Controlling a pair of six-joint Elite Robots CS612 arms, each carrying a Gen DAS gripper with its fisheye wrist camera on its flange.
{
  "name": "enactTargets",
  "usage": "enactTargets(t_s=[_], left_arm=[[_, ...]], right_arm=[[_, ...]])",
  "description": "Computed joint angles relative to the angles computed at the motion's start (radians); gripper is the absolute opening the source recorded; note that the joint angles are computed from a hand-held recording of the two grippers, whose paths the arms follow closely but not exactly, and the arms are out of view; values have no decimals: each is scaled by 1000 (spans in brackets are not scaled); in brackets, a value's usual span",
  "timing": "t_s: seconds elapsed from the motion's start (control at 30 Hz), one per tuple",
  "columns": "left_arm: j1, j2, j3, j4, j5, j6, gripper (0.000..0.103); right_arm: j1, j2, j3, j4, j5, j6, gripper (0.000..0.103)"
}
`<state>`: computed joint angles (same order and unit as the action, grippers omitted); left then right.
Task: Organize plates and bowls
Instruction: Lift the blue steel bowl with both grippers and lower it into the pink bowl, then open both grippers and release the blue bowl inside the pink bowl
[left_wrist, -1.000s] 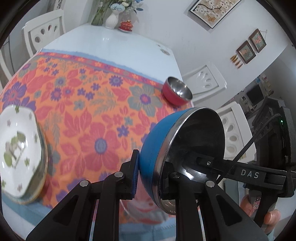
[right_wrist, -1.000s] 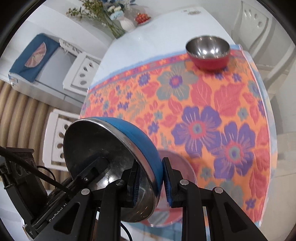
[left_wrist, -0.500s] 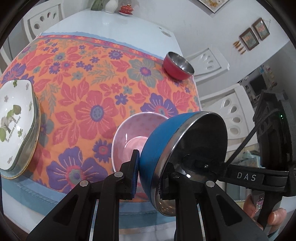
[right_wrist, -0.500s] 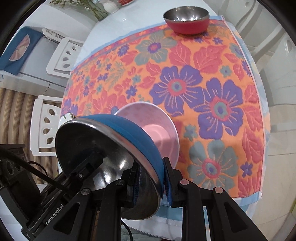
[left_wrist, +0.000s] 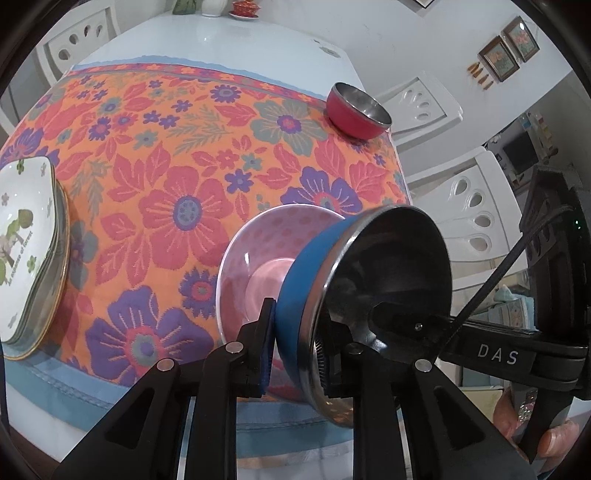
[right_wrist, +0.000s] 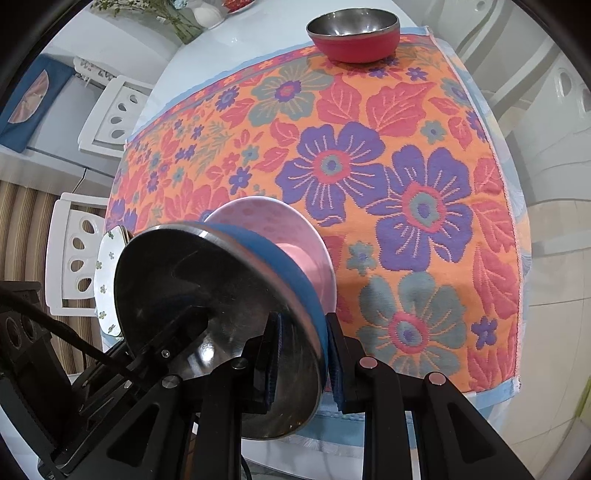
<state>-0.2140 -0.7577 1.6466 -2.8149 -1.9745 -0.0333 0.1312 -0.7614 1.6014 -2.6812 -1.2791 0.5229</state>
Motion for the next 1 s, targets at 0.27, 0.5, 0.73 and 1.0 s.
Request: enactTargets(t_s=[0.27,0.5,0.73,1.0], left_arm=[[-6,10,-23,24,81,26,31],[2,8,-14,-39,135,1,32],[22,27,-38,15,92,-36,32],[18,26,-42,6,94,-20,32]], right_arm=[[-3,2,1,7,12,11,23],[-1,-1,7,-4,26,13,23],[-4,3,3,-12,44,15,23],[-11,6,2,-26,67,33,23]])
